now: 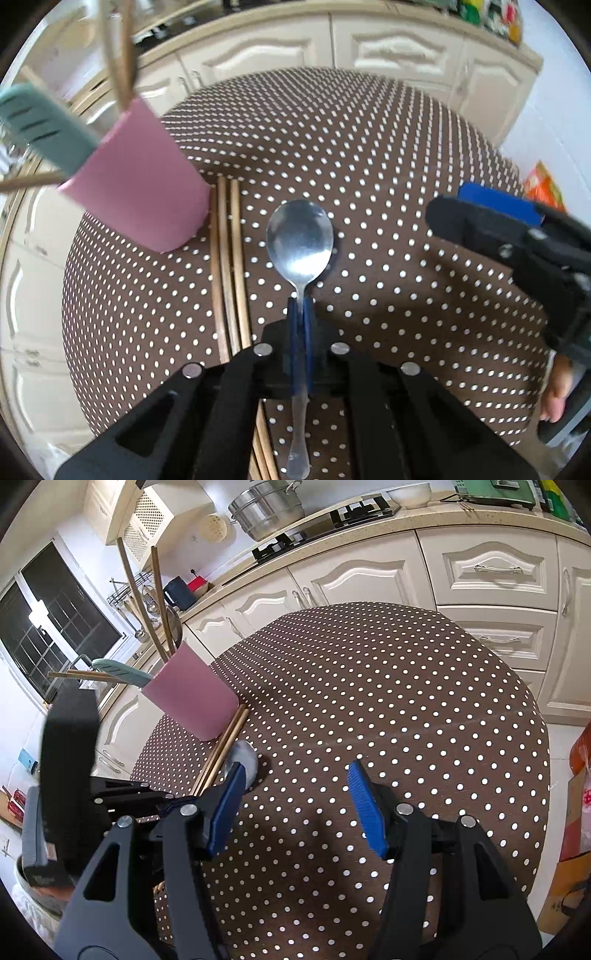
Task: Organize utensils
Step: 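Grasp the metal spoon by its handle with the left tool while the right tool grasps a chopstick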
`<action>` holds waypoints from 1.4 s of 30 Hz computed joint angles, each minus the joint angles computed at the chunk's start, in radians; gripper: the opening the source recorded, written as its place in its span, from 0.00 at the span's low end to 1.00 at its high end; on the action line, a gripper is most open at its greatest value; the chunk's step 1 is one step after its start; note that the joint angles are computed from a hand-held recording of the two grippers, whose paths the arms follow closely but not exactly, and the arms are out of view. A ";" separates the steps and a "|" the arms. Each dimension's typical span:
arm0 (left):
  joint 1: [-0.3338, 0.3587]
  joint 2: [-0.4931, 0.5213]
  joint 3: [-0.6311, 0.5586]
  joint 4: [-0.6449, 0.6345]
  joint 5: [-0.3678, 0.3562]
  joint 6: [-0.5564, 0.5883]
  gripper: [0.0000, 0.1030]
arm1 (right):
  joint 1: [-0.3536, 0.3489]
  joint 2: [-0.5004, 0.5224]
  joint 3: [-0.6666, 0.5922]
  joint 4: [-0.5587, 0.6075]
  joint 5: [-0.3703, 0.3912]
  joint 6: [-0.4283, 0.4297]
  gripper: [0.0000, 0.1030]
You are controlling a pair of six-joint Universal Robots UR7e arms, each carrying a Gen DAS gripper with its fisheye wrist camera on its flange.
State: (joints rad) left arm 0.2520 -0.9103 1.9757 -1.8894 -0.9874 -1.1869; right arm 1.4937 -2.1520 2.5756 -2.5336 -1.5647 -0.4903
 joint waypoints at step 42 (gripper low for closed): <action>-0.115 -0.217 0.339 -0.394 -0.162 -0.299 0.03 | 0.336 0.472 -0.139 -0.055 -0.352 0.242 0.47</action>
